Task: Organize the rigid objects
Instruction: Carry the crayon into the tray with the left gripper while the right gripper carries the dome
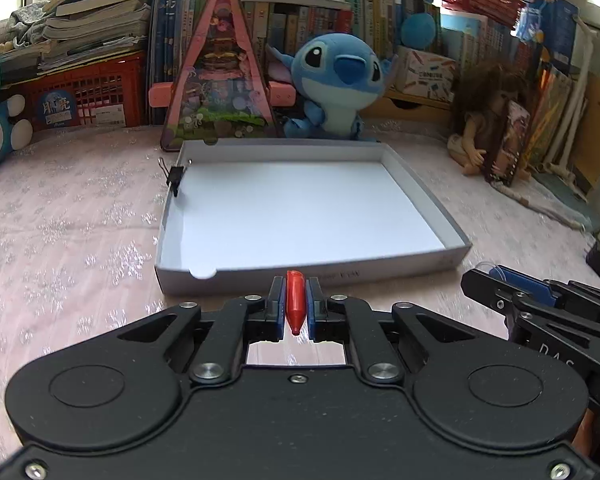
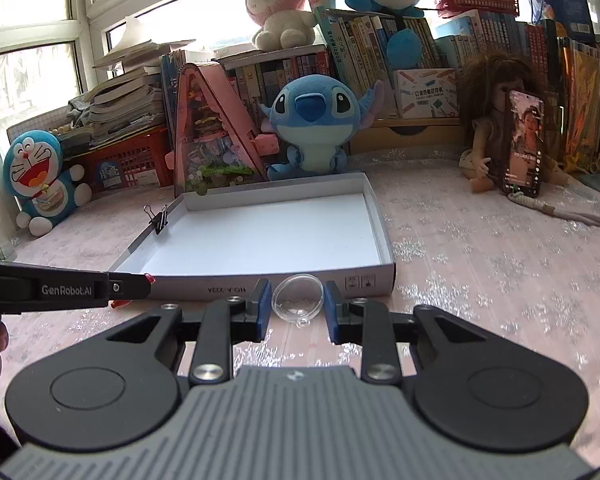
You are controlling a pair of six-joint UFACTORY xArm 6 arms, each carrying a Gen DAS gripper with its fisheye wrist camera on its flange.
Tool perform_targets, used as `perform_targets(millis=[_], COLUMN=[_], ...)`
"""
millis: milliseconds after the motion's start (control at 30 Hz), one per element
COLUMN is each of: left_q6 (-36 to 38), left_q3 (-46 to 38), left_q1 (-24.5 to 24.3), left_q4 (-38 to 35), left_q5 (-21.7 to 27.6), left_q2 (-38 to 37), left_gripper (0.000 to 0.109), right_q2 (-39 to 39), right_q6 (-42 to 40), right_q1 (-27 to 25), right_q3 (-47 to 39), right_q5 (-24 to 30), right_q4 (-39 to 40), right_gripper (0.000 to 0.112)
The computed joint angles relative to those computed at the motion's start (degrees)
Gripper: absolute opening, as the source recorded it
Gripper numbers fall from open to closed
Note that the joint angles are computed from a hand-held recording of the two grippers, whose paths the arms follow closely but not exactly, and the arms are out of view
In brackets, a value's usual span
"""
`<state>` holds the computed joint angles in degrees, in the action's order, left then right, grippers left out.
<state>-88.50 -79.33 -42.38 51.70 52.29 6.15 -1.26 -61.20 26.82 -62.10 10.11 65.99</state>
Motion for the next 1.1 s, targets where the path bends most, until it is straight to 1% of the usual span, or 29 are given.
perform_targets(millis=[100,233,300,400,467,600,700,767,900,1100], left_q6=[1.71,3.51,5.01,9.72,12.17,13.68,14.66,15.12,15.47,15.98], left_q3=[0.49,1.75,1.70,0.78,-0.26,-3.14,-5.12,-6.40,-9.10,-11.40], left_q1=[1.99,5.82,7.44,10.10,11.60,12.72,13.39,13.61,13.68,13.68], left_q4=[-0.99,-3.45,-5.11,-10.48,-14.00,-14.56,-15.65,-15.89,-15.18,-14.68], left_q5=[-2.52,-8.02,-9.85,-12.63,-13.68,-12.44,-12.19,-11.72,-10.12,-8.81], left_q2=[-0.81,-2.06,-2.03,-0.95,0.29,3.42,5.87,7.39,10.18,12.81], left_gripper=[0.009,0.009,0.009,0.009,0.009,0.009,0.009,0.009,0.009,0.009], right_q2=[1.78,5.18,7.27,11.09,13.59,18.16,21.59,23.58,26.19,28.27], right_q6=[2.13,6.83,10.75,17.66,20.62,25.77,28.81,31.54,34.50,36.52], right_q1=[-0.89,-2.33,-3.09,-4.14,-4.47,-4.59,-4.96,-5.06,-4.99,-4.61], right_q3=[-2.77,-7.81,-10.75,-15.88,-19.00,-24.38,-28.65,-30.89,-33.75,-35.71], right_q5=[1.95,5.50,7.87,12.06,14.10,16.97,20.63,22.10,23.70,23.85], right_q4=[-2.67,-7.33,-11.11,-17.28,-19.52,-24.67,-27.07,-29.48,-32.53,-35.04], right_gripper=[0.032,0.032,0.032,0.032,0.032,0.032,0.032,0.032,0.032,0.032])
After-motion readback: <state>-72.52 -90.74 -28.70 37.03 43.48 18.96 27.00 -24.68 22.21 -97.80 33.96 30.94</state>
